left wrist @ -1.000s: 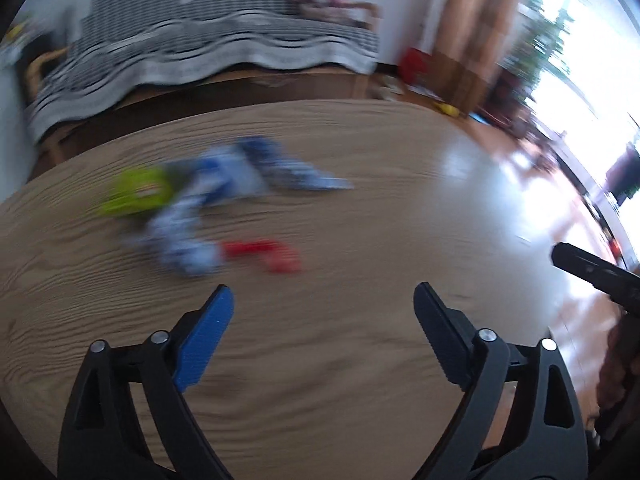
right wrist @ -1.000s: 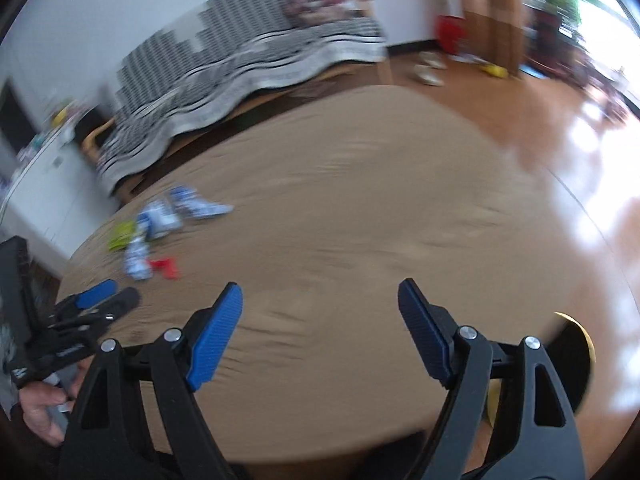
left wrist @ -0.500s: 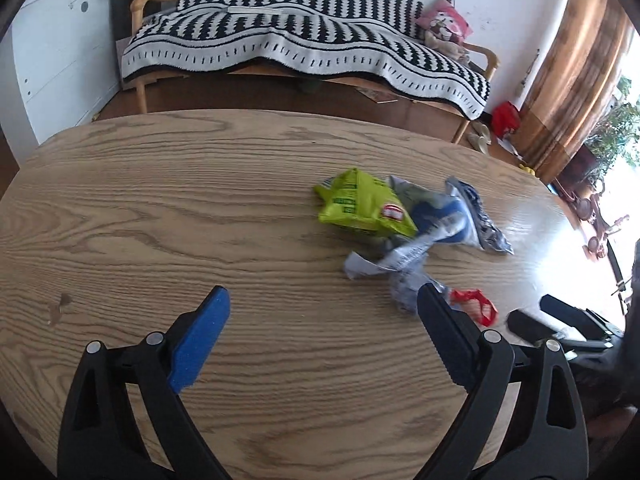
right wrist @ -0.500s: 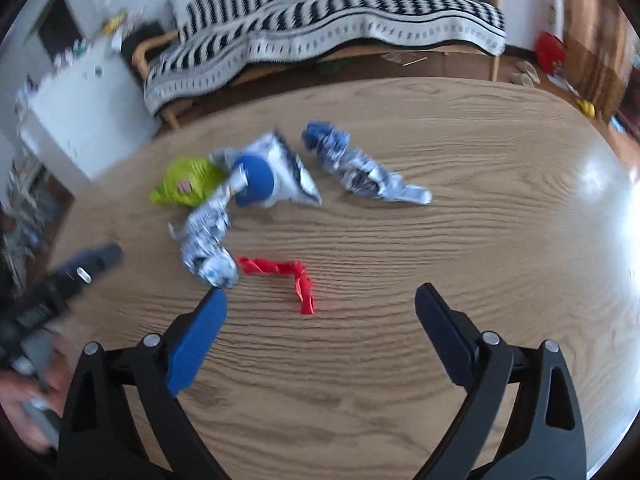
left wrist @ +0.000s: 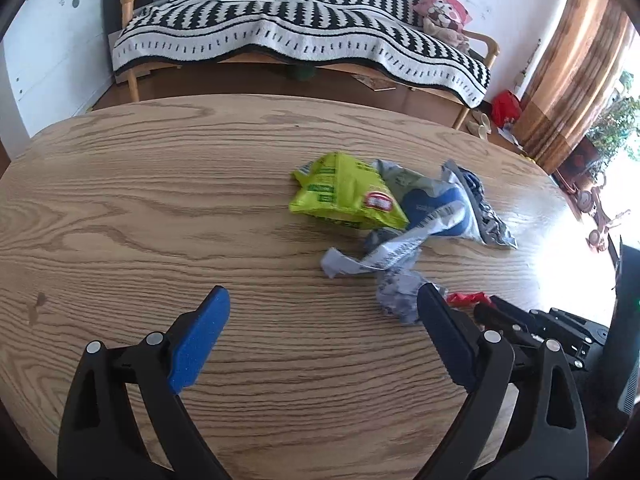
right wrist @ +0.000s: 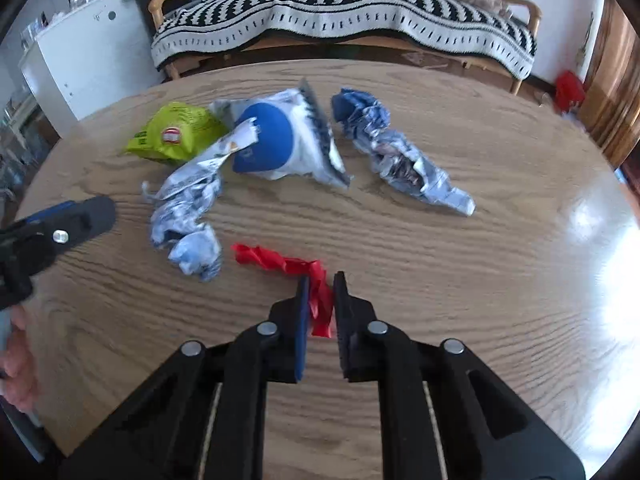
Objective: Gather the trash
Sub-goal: 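Grasp the red ribbon with the right tool while the left tool grasps the crumpled grey plastic bag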
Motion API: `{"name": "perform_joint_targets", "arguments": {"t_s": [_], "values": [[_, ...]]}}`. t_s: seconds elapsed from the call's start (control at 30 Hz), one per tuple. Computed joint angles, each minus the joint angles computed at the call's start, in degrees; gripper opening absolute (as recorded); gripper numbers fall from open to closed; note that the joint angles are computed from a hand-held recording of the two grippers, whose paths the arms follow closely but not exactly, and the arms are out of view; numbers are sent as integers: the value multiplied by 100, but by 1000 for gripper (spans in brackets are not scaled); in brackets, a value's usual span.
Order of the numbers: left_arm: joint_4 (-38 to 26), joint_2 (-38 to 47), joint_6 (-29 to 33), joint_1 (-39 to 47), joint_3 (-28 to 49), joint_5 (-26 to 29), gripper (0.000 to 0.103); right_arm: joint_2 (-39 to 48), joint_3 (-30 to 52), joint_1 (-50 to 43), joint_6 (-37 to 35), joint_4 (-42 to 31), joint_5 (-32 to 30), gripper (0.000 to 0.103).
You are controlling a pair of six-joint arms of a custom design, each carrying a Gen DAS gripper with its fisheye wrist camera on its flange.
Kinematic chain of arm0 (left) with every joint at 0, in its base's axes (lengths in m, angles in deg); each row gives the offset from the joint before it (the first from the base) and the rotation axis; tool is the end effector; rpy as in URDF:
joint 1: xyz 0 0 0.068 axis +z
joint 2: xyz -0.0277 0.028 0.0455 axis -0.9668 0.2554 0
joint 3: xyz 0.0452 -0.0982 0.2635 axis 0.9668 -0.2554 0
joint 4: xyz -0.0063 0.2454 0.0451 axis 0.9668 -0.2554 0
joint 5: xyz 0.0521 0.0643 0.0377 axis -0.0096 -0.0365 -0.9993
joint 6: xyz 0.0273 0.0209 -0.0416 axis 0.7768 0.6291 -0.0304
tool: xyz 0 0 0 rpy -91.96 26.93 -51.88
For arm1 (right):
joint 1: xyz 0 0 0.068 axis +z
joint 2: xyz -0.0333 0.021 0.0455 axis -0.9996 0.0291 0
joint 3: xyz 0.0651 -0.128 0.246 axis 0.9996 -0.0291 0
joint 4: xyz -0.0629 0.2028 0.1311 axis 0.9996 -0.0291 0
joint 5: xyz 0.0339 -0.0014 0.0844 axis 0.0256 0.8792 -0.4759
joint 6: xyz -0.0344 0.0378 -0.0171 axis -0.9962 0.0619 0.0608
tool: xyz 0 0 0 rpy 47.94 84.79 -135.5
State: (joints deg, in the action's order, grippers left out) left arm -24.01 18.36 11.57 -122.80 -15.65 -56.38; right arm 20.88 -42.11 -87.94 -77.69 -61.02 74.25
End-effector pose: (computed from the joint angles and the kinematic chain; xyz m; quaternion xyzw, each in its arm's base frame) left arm 0.2099 -0.2117 0.2022 -0.0668 0.9501 -0.0794 0.2942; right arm 0.2483 0.0089 0.1724 -0.1310 0.9574 0.0746 0.2461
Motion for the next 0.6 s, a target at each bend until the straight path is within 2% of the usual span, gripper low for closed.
{"name": "perform_joint_targets", "arguments": {"t_s": [0.17, 0.37, 0.6], "values": [[-74, 391, -2, -219, 352, -70, 92, -597, -115, -418, -362, -253, -200, 12], [-241, 1119, -40, -422, 994, -262, 90, -1186, -63, -1583, -1099, -843, -884, 12], [-541, 1939, -126, -521, 1717, -354, 79, -1326, 78, -2681, -2027, -1503, -1429, 12]]}}
